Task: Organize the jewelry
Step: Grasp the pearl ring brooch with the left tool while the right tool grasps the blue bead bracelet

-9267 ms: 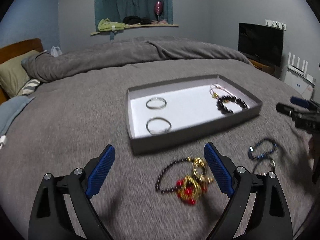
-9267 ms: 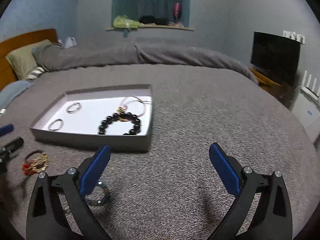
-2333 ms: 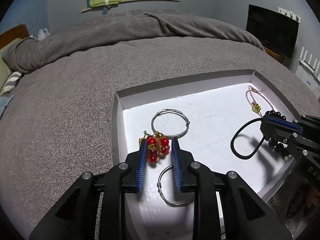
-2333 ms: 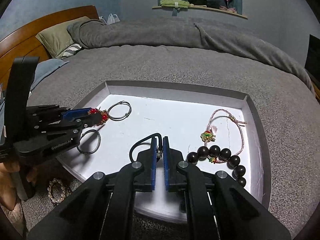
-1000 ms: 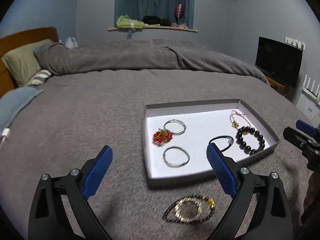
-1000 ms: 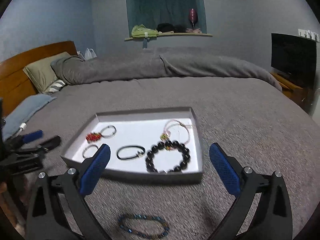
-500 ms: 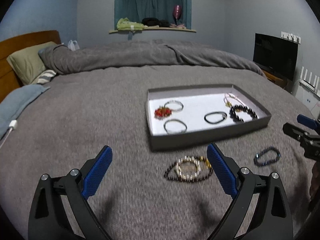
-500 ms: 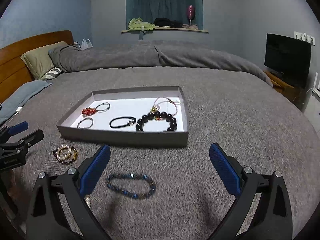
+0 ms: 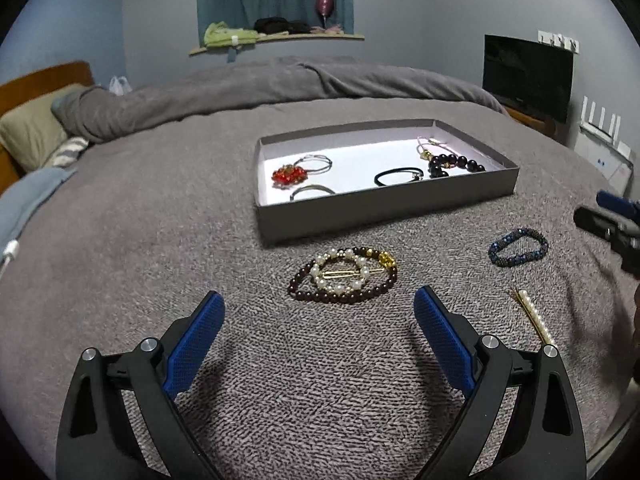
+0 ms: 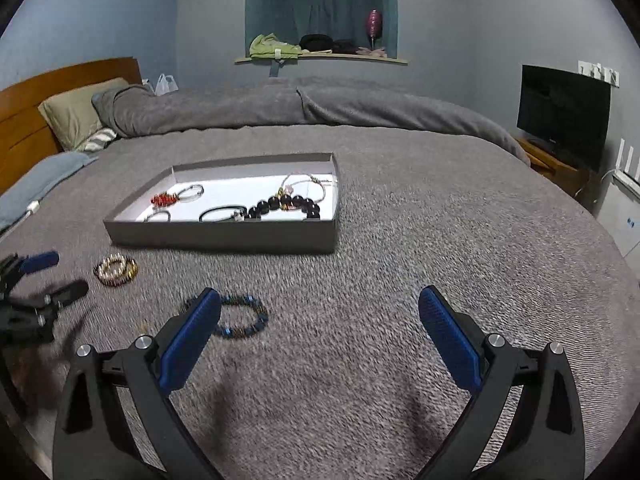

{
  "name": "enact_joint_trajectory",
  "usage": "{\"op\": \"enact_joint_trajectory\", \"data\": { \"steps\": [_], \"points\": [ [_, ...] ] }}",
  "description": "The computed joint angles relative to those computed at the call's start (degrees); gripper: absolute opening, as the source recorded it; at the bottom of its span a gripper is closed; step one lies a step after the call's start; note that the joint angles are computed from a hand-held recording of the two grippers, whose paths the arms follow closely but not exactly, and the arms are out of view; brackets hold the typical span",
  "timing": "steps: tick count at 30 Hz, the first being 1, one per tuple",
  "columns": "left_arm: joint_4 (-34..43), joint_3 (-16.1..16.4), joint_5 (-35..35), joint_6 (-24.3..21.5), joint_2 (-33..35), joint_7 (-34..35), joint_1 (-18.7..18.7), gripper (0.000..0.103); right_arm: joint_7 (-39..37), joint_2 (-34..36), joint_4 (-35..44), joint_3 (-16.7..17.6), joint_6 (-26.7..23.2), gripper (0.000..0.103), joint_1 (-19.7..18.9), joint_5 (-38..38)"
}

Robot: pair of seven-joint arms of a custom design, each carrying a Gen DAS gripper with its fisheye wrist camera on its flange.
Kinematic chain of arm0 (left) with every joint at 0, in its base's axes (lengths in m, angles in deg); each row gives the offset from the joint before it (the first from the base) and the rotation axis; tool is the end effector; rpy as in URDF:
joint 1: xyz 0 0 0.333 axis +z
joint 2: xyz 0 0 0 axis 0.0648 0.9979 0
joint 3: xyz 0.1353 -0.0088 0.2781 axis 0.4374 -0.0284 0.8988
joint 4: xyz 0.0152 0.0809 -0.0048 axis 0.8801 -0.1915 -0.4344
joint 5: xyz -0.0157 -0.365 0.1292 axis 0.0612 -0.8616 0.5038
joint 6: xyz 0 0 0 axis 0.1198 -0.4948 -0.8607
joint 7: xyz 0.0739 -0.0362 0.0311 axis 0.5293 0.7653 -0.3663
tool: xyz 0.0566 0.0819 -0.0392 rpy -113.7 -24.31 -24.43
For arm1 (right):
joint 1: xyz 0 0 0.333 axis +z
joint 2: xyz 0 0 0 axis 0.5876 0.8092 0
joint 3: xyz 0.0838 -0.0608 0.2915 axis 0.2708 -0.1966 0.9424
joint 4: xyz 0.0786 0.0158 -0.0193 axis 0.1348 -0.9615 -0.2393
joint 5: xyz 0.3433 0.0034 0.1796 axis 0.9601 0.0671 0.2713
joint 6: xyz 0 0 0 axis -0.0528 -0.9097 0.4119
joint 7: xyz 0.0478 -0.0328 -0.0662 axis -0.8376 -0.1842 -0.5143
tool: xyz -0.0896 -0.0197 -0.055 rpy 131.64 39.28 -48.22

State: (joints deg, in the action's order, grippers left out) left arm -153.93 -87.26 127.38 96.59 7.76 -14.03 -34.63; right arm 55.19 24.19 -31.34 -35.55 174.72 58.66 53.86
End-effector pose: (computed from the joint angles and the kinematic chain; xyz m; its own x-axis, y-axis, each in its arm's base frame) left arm 0.5234 -0.4564 0.2879 0.2793 -0.9600 -0.0217 -0.6030 -0.1578 -0.7820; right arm 0.6484 0.3478 0.3061 0.5240 -0.8517 0.0115 -0.4607 -0.2947 -0.8372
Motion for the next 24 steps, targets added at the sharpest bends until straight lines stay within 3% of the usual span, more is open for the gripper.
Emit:
{"op": "enact_joint_trajectory", "data": {
  "steps": [3,5,12,16,19,21,23,24],
  "points": [
    [0.85,-0.15,-1.57,0.08,0.6,1.3,0.67,0.095,-0.42,0.2,0.18,0.07,-0.76,0.098,-0.22,-0.47],
    [1.43,-0.17,-2.79,0.28,1.03,2.48,1.03,0.095,-1.44,0.57,0.43,2.69,-2.17,0.098,-2.44,-1.74],
    [2.27,0.32,-4.38,1.68,1.84,4.87,0.99,0.095,-4.26,1.76,1.53,6.37,-4.82,0.098,-4.73,-3.09],
    [3.15,0.65,-5.32,1.68,2.43,6.28,0.74,0.095,-5.45,2.82,3.82,5.12,-7.75,0.097,-2.85,-2.52],
    [3.24,1.03,-5.15,1.51,2.43,6.24,0.26,0.095,-6.47,3.86,5.59,7.36,-8.71,0.084,-4.0,-1.27],
    [3.05,1.19,-4.89,1.32,2.27,5.84,0.0,0.095,-6.05,4.28,6.85,5.99,-9.36,0.075,-2.73,-0.29],
    [2.74,1.37,-4.41,1.02,2.0,5.08,-0.25,0.095,-5.55,4.95,8.61,4.61,-11.29,0.056,-1.48,0.36],
    [2.51,1.42,-4.1,0.81,1.8,4.61,-0.38,0.095,-5.43,5.32,9.53,4.28,-12.53,0.051,-1.17,0.64]
  ]
}}
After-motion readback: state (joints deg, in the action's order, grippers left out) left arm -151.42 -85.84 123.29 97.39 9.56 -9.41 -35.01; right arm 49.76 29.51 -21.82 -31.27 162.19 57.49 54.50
